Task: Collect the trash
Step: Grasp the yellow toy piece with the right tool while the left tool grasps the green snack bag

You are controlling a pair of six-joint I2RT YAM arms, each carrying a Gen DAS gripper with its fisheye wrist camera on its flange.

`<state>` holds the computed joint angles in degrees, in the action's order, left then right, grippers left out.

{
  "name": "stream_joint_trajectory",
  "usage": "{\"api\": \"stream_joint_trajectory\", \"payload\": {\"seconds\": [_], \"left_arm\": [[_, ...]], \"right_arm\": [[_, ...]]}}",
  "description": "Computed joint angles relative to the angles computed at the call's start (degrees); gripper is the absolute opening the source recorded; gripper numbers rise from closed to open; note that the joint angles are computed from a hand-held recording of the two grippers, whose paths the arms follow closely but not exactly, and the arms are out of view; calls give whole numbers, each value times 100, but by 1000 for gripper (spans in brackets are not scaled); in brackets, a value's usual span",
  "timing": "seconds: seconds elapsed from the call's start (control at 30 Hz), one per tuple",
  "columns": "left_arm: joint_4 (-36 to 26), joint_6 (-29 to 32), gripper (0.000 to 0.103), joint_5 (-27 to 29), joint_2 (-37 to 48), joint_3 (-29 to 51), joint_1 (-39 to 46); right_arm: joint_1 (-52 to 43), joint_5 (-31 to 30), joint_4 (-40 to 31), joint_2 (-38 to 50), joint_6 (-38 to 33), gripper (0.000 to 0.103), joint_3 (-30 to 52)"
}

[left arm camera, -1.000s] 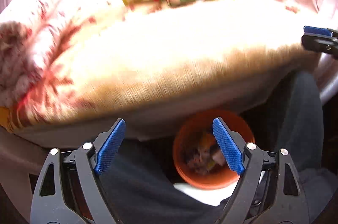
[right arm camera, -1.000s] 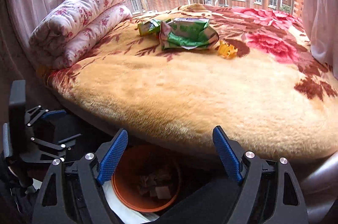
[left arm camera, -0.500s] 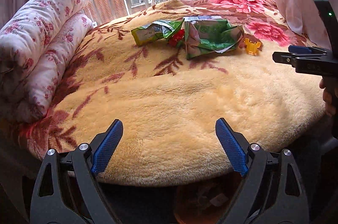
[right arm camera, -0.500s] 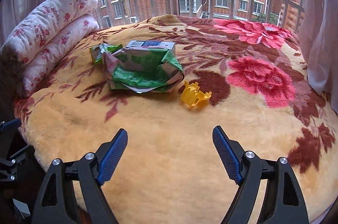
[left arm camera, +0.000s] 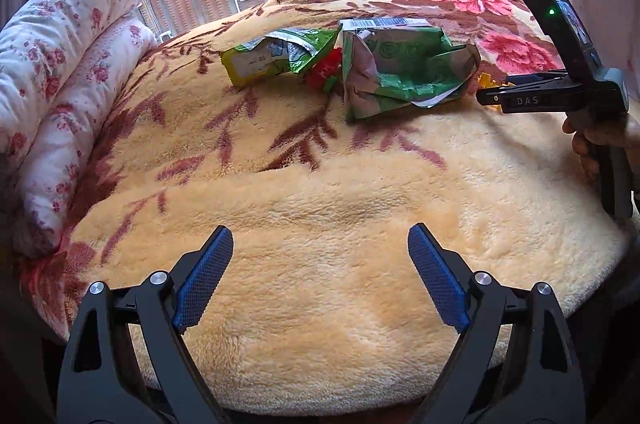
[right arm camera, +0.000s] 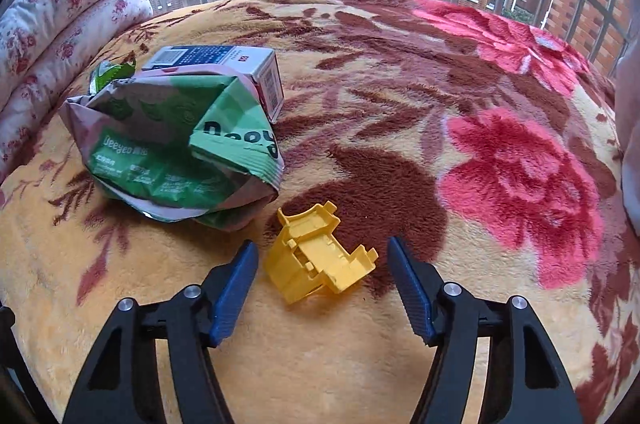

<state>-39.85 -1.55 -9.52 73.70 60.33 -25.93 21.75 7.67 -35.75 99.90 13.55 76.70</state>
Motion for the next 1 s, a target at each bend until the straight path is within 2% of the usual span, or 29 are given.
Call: {"api": "stream_joint_trajectory", "payload": {"seconds": [0.07, 0.2, 0.37, 0.57, 0.73, 0.9, 0.93, 0.97, 1.0], "left_arm": [[77, 12, 87, 30, 140, 75, 2], [277, 123, 87, 124, 445, 225, 33], [537, 322, 87, 775, 1034, 629, 301], [775, 420, 87, 1445, 2029, 1459, 401], [792, 123, 87, 1845, 2785, 2251, 363], [959, -160, 86, 1954, 3278, 2737, 392], [1035, -211, 79, 1968, 3325, 2752, 399], [1036, -205, 57, 2042, 3399, 2796, 407], [934, -194, 51, 1965, 3512, 2908, 386]], "right_arm": [[-50, -159, -19, 132, -12, 57, 39], [-10, -101, 79, 110, 6, 56, -59], [134, 151, 244, -88, 69, 56, -307], [81, -133, 597, -518, 406, 56, -837], [-20, -331, 746, -557, 495, 56, -957], [-51, -419, 835, -528, 484, 56, -991], [-70, -454, 863, -531, 490, 56, -1009], [-87, -490, 895, -540, 500, 56, -1034], [-98, -515, 923, -549, 512, 56, -1053]]}}
